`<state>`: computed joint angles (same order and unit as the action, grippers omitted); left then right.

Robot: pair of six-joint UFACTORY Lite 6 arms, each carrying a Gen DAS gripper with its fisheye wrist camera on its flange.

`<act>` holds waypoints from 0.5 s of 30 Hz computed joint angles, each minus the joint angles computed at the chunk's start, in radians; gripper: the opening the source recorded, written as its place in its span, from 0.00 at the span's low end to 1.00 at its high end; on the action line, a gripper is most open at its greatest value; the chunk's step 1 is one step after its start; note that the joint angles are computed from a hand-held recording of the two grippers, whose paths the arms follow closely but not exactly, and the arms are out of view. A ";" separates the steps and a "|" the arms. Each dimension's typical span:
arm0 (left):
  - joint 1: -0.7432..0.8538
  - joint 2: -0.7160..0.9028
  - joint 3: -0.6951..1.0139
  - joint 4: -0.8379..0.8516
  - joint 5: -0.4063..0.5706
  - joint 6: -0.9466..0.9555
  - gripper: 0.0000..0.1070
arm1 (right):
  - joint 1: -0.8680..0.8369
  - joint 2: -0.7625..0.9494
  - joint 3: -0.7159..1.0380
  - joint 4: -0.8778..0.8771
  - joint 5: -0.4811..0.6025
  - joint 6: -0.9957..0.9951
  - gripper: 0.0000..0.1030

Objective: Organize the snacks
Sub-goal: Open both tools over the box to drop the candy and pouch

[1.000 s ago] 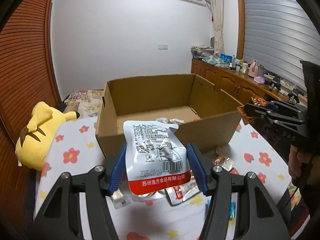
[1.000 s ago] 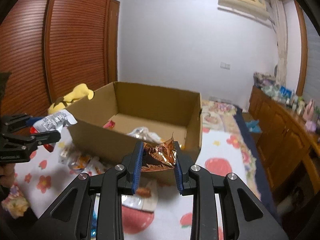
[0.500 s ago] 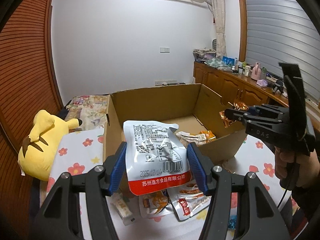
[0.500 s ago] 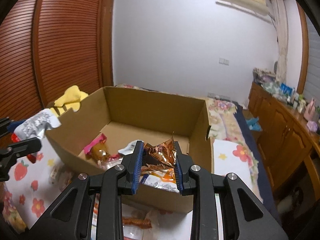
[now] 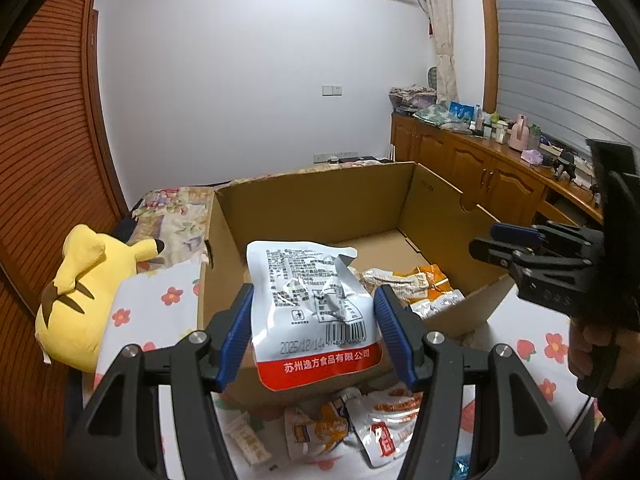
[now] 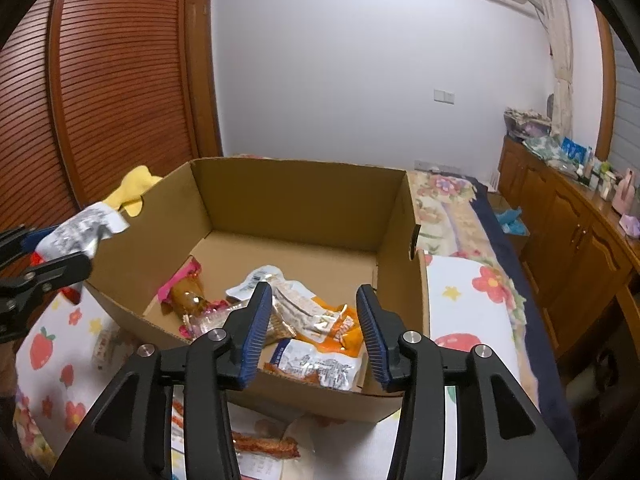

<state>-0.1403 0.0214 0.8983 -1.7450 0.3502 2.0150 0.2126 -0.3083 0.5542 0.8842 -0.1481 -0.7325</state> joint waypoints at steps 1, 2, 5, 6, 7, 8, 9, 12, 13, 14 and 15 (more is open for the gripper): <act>-0.010 0.015 0.018 -0.003 -0.009 -0.002 0.56 | 0.001 -0.009 -0.005 -0.028 0.003 0.027 0.44; -0.016 0.028 0.033 0.002 -0.014 -0.009 0.56 | 0.003 -0.018 -0.012 -0.050 0.002 0.050 0.45; -0.035 0.066 0.075 -0.010 -0.031 -0.007 0.56 | 0.011 -0.040 -0.027 -0.117 0.005 0.121 0.46; -0.038 0.079 0.086 -0.011 -0.030 -0.010 0.56 | 0.010 -0.041 -0.029 -0.162 0.008 0.165 0.46; -0.045 0.097 0.103 -0.006 -0.036 -0.018 0.56 | 0.013 -0.044 -0.031 -0.195 0.010 0.198 0.46; -0.048 0.109 0.112 -0.012 -0.039 -0.013 0.56 | 0.016 -0.043 -0.030 -0.197 0.011 0.199 0.47; -0.052 0.124 0.125 -0.020 -0.043 -0.006 0.56 | 0.022 -0.039 -0.028 -0.192 0.008 0.191 0.47; -0.063 0.166 0.161 -0.028 -0.052 -0.002 0.56 | 0.034 -0.036 -0.024 -0.203 0.008 0.196 0.49; -0.066 0.178 0.173 -0.023 -0.056 -0.006 0.56 | 0.037 -0.034 -0.022 -0.221 0.009 0.211 0.49; -0.070 0.191 0.185 -0.021 -0.060 -0.009 0.56 | 0.041 -0.030 -0.018 -0.228 0.007 0.215 0.50; -0.073 0.201 0.196 -0.018 -0.061 -0.013 0.56 | 0.040 -0.024 -0.014 -0.253 0.007 0.236 0.50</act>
<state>-0.2130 0.2223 1.0943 -1.7627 0.2889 2.0025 0.2522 -0.3323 0.5401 0.6308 -0.1408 -0.4968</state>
